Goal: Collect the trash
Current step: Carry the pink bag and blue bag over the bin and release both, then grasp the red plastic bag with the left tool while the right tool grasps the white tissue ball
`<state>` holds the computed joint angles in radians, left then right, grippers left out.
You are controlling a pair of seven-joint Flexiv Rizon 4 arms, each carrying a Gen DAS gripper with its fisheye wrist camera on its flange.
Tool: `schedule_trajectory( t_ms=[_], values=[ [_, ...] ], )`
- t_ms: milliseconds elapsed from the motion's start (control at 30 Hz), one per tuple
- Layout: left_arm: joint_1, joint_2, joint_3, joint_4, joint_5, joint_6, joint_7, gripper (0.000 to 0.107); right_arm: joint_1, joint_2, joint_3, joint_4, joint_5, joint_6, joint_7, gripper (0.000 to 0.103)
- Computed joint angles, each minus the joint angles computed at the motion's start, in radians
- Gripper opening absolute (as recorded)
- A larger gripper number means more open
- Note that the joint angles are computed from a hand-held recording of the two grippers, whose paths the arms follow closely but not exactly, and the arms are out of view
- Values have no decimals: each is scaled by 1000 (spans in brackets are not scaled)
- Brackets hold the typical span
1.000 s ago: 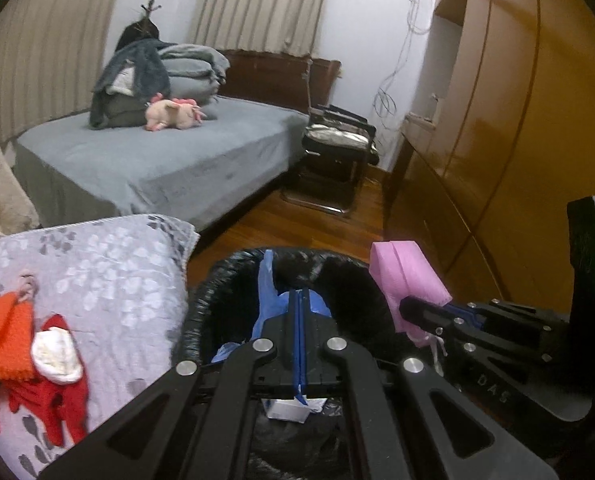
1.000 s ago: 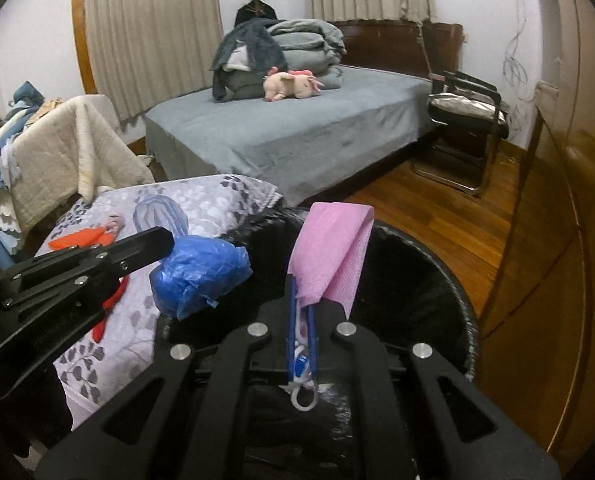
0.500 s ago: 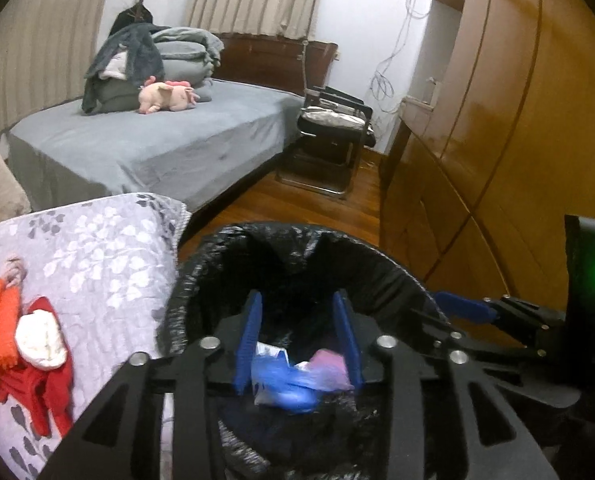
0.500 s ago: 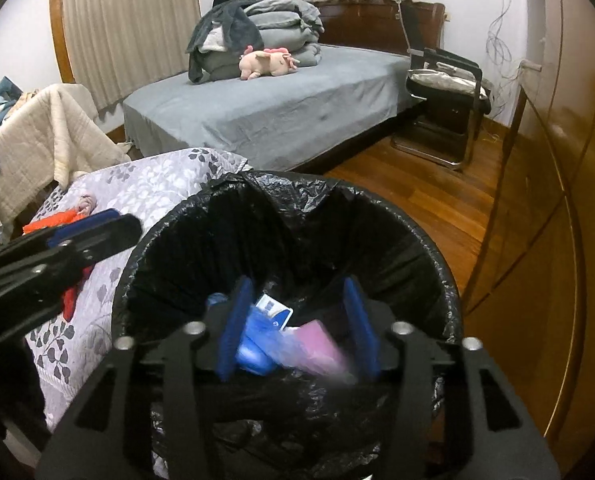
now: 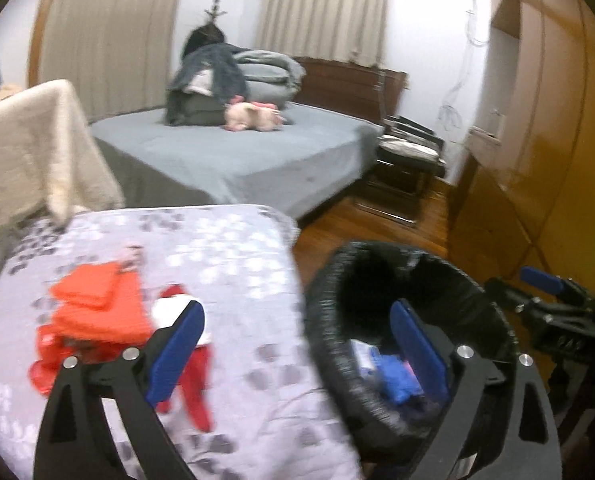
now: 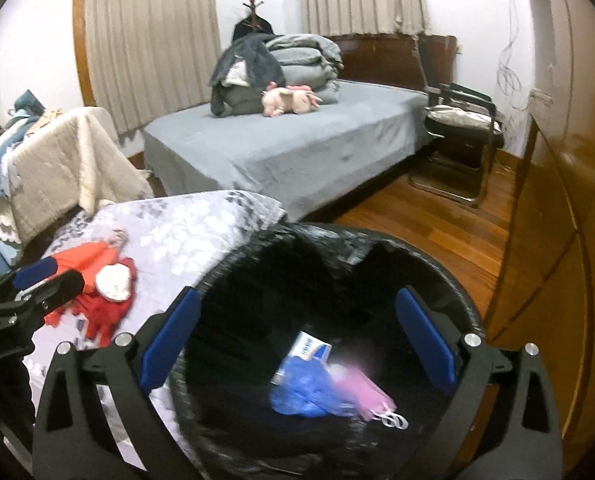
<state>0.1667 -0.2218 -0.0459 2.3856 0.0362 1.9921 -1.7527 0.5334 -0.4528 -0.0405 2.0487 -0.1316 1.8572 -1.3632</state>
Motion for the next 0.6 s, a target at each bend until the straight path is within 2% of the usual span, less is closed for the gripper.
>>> schedule_trajectory(
  t_ms=[100,233,367,600],
  values=[
    [-42,28,78,52,-58,29,33,92,6,-7,30,-14,-13,13,-4,96],
    [-60,56,141,115,-129,66,74,92,-4,-27,90,-46,-47,18,-8,96],
    [-93,62,176,157,-234,106,139,92,17,-53,114,-79,-69,23,-10,96],
    [-6,69,197,209,-222,144,144,92,81,-126,124,-161,-93,19,2,96]
  ],
)
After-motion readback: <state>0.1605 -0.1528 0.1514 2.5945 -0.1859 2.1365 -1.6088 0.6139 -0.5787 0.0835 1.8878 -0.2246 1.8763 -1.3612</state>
